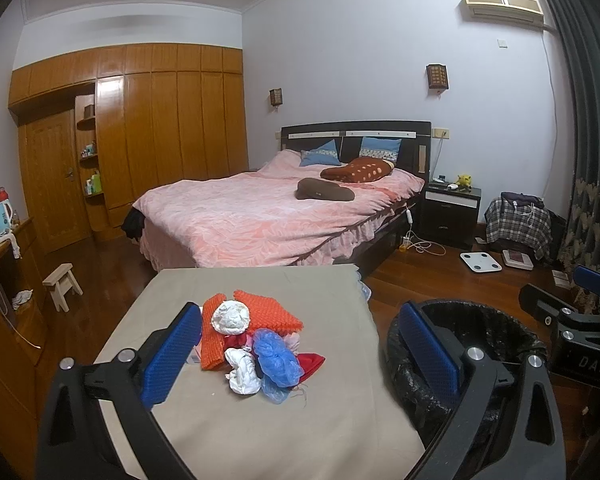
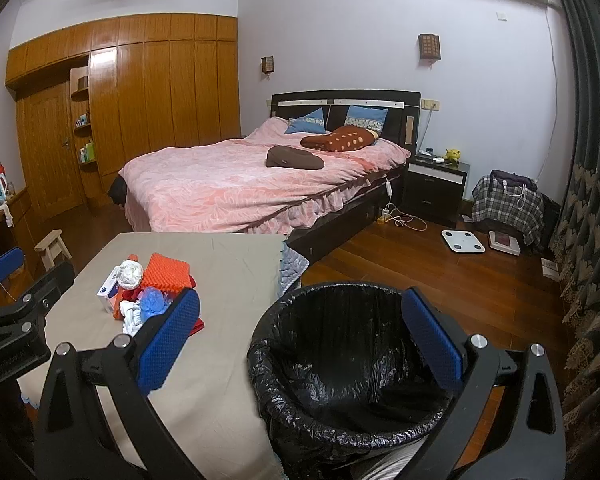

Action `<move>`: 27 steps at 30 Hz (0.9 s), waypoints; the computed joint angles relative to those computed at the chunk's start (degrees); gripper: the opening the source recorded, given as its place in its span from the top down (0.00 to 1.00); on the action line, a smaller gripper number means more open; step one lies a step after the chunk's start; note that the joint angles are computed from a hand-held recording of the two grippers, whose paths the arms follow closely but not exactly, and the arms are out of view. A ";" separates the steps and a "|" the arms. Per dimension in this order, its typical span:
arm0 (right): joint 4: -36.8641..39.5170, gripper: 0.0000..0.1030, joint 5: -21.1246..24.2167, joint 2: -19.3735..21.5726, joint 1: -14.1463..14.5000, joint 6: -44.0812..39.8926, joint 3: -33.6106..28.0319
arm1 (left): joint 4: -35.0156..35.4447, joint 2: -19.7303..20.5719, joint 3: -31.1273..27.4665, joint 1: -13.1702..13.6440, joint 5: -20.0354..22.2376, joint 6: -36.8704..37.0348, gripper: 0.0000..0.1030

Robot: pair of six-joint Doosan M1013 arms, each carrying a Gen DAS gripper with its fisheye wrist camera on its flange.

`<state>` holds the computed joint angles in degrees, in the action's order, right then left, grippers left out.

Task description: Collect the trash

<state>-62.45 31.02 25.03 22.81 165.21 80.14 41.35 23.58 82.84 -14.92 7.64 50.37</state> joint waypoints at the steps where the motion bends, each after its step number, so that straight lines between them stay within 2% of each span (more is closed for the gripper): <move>1: 0.00 0.05 0.00 0.00 0.00 0.00 0.00 | 0.22 -0.06 0.15 0.09 -0.11 -0.20 0.06; 27: 0.32 0.05 0.12 0.06 0.03 -0.30 -0.10 | -0.50 -0.01 0.02 0.03 0.17 0.58 0.06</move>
<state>-62.13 31.14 25.09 22.84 164.91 80.05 40.85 23.57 82.85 -14.89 7.81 50.95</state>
